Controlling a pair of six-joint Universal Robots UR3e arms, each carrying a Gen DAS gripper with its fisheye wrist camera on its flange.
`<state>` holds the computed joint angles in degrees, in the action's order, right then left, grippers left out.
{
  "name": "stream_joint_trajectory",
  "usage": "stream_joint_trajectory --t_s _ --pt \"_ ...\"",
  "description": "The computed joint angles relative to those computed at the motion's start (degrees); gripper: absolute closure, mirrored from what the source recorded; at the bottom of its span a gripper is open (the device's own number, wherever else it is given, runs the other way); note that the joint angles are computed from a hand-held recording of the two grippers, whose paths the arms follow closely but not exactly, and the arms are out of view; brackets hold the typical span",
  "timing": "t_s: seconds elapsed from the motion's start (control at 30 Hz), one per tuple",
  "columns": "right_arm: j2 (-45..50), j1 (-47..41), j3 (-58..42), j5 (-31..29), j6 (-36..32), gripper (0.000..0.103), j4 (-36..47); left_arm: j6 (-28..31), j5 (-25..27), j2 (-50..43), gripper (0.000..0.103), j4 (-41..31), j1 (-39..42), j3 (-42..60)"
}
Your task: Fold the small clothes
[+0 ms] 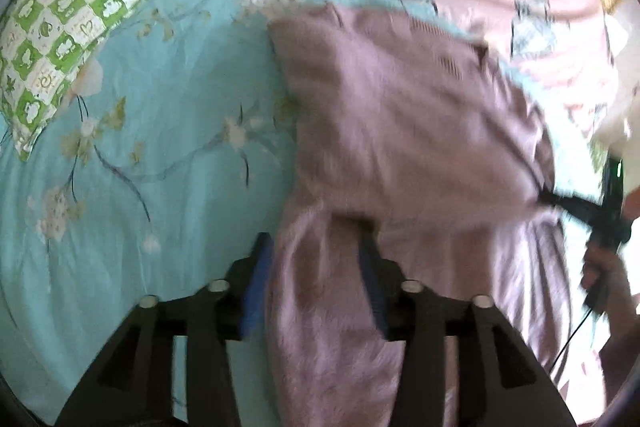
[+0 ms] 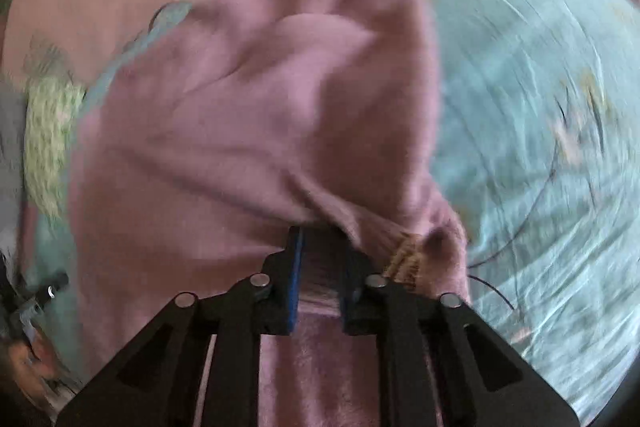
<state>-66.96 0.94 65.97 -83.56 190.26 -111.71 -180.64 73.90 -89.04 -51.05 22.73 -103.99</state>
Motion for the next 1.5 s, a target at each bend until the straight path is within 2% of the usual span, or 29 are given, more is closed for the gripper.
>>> stream_joint_trajectory --t_s 0.03,0.13,0.17,0.33,0.43,0.47,0.5,0.53,0.67,0.77,0.8,0.87,0.9,0.97,1.1,1.17,1.27,1.37,1.5 --pt "-1.21 -0.61 1.60 0.86 1.10 0.088 -1.60 -1.11 -1.13 -1.62 0.043 0.49 0.77 1.79" --pt "-1.78 2.03 -0.33 -3.61 -0.07 0.086 -2.10 -4.27 -6.69 -11.97 0.039 0.09 2.98 12.36" --pt "-2.17 2.43 -0.24 -3.78 0.00 0.086 -2.76 -4.98 -7.14 -15.57 0.038 -0.63 2.99 16.39" --pt "-4.64 2.95 2.76 5.89 -1.51 0.085 -7.45 -9.55 -7.09 -36.51 0.038 -7.76 1.77 41.57" --pt "-0.60 3.36 -1.14 12.59 -3.64 0.085 -5.49 -11.27 -8.83 -41.76 0.042 -7.64 1.95 47.51" --pt "0.21 3.16 -1.71 14.52 -4.52 0.085 -3.88 -11.37 -9.18 -42.20 0.071 -5.42 1.79 47.73" --pt "0.22 3.30 -1.27 14.05 -5.17 0.085 -2.94 -10.88 -9.91 -42.08 0.094 -4.34 1.79 47.50" --pt "0.67 3.60 -0.88 11.81 -5.64 0.085 -3.21 -10.51 -9.36 -41.90 0.095 -4.34 1.48 48.23" --pt "1.13 1.08 0.22 9.97 -4.33 0.085 -3.60 -9.14 -3.48 -35.63 0.097 2.69 0.54 41.40" --pt "1.89 0.39 0.07 4.18 -4.18 0.085 -4.19 -6.74 1.13 -37.48 0.097 -0.96 -0.05 43.61" --pt "2.12 -0.32 1.25 4.35 -3.67 0.086 -4.90 -6.37 2.24 -38.21 0.097 -1.66 -0.32 44.20" --pt "0.81 -3.31 5.66 9.24 -2.64 0.086 -8.05 -5.83 4.53 -38.73 0.096 -1.45 -1.16 44.20" --pt "0.66 -3.30 5.36 9.22 -2.30 0.086 -7.74 -5.62 5.35 -38.34 0.096 -1.14 -1.47 43.76" --pt "0.47 -2.48 3.65 7.74 -2.02 0.085 -6.36 -6.19 7.56 -37.86 0.085 -2.53 -2.53 44.59" --pt "-4.65 -2.58 6.20 7.28 -1.36 0.079 -5.56 -5.82 7.54 -31.41 0.076 -2.75 -1.97 38.93" --pt "-8.57 -2.82 9.17 7.71 -1.12 0.075 -5.49 -6.10 6.56 -26.27 0.066 -1.41 -1.92 33.04" --pt "-12.48 -1.90 11.86 8.06 -1.15 0.073 -5.46 -4.45 4.26 -16.89 0.056 -0.67 -0.52 22.23" --pt "-15.44 -0.29 14.22 7.34 -0.76 0.071 -4.57 -2.15 0.46 -6.61 0.054 -0.95 1.60 9.81" --pt "-20.47 2.65 19.51 5.46 1.56 0.069 -4.80 1.66 -1.49 5.88 0.054 -4.96 2.47 -3.28"
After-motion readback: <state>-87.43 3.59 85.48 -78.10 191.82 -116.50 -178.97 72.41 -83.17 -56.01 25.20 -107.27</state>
